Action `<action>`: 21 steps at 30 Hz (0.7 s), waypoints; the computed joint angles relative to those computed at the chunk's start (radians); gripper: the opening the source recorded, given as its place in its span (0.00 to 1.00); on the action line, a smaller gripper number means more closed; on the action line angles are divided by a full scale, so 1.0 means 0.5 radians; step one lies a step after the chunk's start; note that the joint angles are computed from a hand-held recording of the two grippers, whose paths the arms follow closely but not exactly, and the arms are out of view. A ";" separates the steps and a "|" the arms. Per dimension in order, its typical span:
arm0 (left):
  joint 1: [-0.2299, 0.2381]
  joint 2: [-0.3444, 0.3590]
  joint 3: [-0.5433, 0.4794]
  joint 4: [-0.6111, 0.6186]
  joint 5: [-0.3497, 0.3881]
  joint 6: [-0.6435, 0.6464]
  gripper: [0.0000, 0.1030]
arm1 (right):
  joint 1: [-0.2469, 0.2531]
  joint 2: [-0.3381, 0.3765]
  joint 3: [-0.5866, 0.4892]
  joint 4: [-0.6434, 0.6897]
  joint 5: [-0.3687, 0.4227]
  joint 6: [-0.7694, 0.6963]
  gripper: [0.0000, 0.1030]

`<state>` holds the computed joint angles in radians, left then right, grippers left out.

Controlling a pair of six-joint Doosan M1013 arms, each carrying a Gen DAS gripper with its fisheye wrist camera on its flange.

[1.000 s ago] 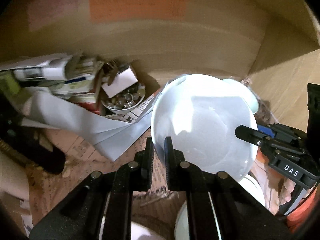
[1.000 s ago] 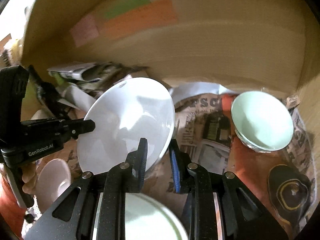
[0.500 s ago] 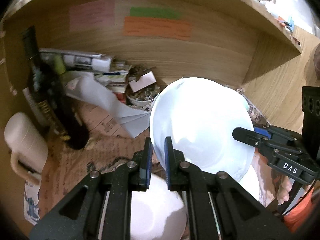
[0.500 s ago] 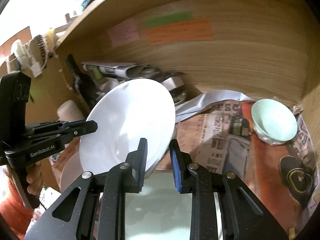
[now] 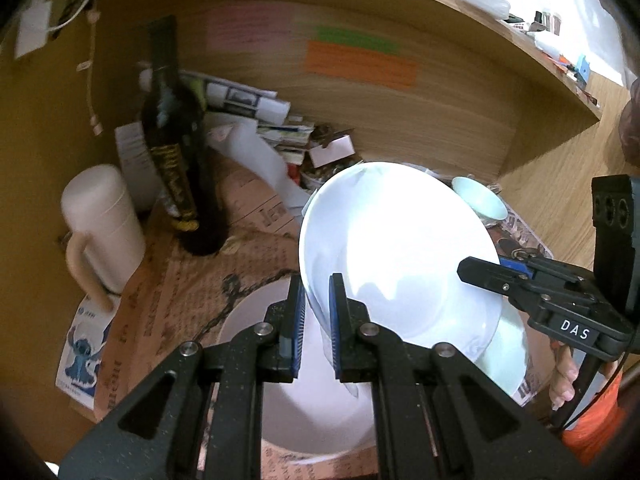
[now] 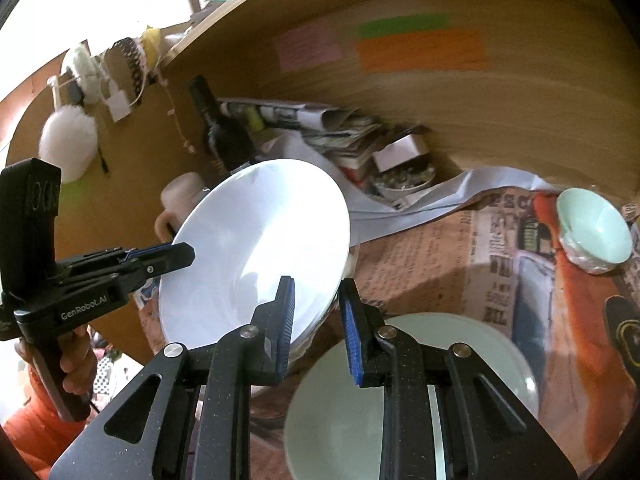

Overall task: Organize plates and bowls
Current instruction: 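Lift the white bowl and carry it over the pink bowl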

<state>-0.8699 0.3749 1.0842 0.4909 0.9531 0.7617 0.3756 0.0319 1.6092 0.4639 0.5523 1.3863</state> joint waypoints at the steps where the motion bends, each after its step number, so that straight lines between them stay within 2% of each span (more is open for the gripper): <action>1: 0.000 -0.013 0.026 0.008 -0.004 -0.024 0.09 | 0.012 0.004 0.001 -0.002 -0.001 0.001 0.21; 12: 0.005 -0.130 0.262 0.033 -0.018 -0.215 0.09 | 0.077 0.075 -0.017 0.063 0.095 -0.048 0.21; 21: 0.022 -0.154 0.340 -0.002 -0.013 -0.249 0.09 | 0.108 0.125 -0.044 0.021 0.159 -0.018 0.21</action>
<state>-0.8589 0.2981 1.2543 0.4899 0.9464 0.6371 0.4294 0.0943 1.5873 0.4746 0.6319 1.3774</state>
